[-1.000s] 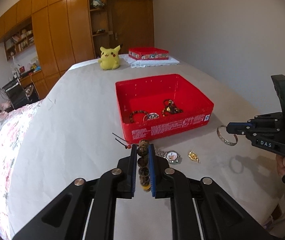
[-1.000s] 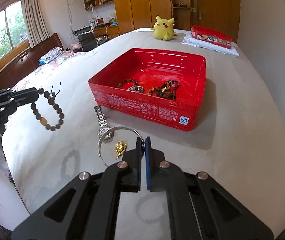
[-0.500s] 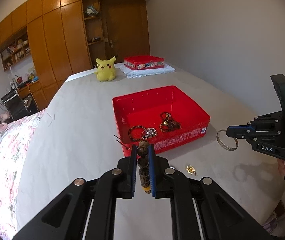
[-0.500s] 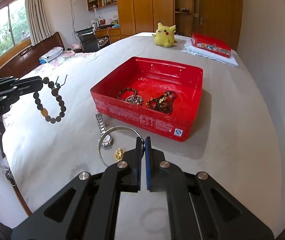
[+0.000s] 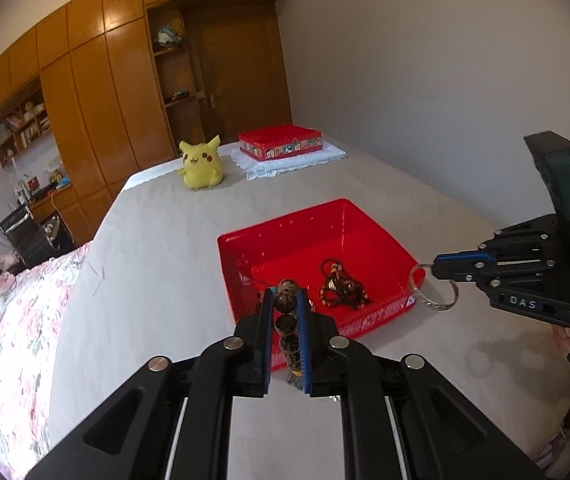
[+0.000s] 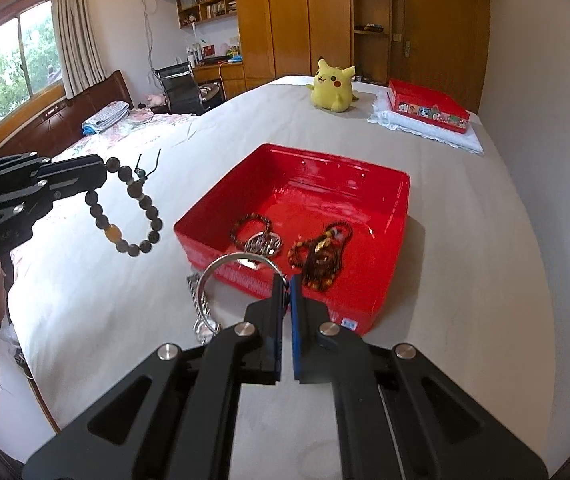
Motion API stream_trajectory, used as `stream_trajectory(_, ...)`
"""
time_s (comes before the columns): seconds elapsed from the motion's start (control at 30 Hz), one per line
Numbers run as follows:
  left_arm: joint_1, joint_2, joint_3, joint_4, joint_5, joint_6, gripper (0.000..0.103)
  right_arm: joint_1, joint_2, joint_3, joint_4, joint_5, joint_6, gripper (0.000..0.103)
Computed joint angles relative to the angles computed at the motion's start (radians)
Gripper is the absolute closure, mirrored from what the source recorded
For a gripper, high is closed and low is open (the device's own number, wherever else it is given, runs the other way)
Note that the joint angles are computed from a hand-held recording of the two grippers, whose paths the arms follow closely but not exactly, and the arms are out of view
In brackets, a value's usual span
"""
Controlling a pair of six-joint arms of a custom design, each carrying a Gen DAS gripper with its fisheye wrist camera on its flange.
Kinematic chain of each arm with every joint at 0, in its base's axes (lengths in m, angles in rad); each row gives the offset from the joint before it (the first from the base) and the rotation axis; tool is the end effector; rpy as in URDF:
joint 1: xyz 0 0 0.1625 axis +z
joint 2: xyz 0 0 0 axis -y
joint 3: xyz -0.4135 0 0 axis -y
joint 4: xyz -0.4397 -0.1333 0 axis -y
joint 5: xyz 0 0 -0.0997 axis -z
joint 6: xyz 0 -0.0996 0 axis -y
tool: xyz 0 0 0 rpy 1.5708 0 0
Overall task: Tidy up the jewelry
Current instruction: 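Carry the bead bracelet and the bangle in both tools over the red box, then open the left tool over the box while the right tool releases the bangle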
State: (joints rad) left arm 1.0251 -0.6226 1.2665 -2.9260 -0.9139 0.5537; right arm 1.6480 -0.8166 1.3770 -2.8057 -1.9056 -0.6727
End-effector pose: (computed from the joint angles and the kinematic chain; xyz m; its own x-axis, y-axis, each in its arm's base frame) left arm -0.2568 -0.7970 0.1450 -0.5450 0.4002 -0.7367 0.7991 0.5138 -0.3120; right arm 0.1614 -0.7821 0.2189 -0.7114 -0.3822 0.5899 -0.6437 0.6911 -0.3286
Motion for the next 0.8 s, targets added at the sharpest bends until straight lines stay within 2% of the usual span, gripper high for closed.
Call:
stream_trajectory(0.3, 0.019, 0.114, -0.209, 0.129, -0.033, 0.002, 0.092, 0.006, 0.119, -0.213, 0.106, -0.029, 0.018, 0.101)
stream_trajectory(0.8, 0.097, 0.499, -0.865, 0.591, -0.063, -0.110, 0.092, -0.029, 0.414, -0.644, 0.324, -0.152, 0.057, 0.101)
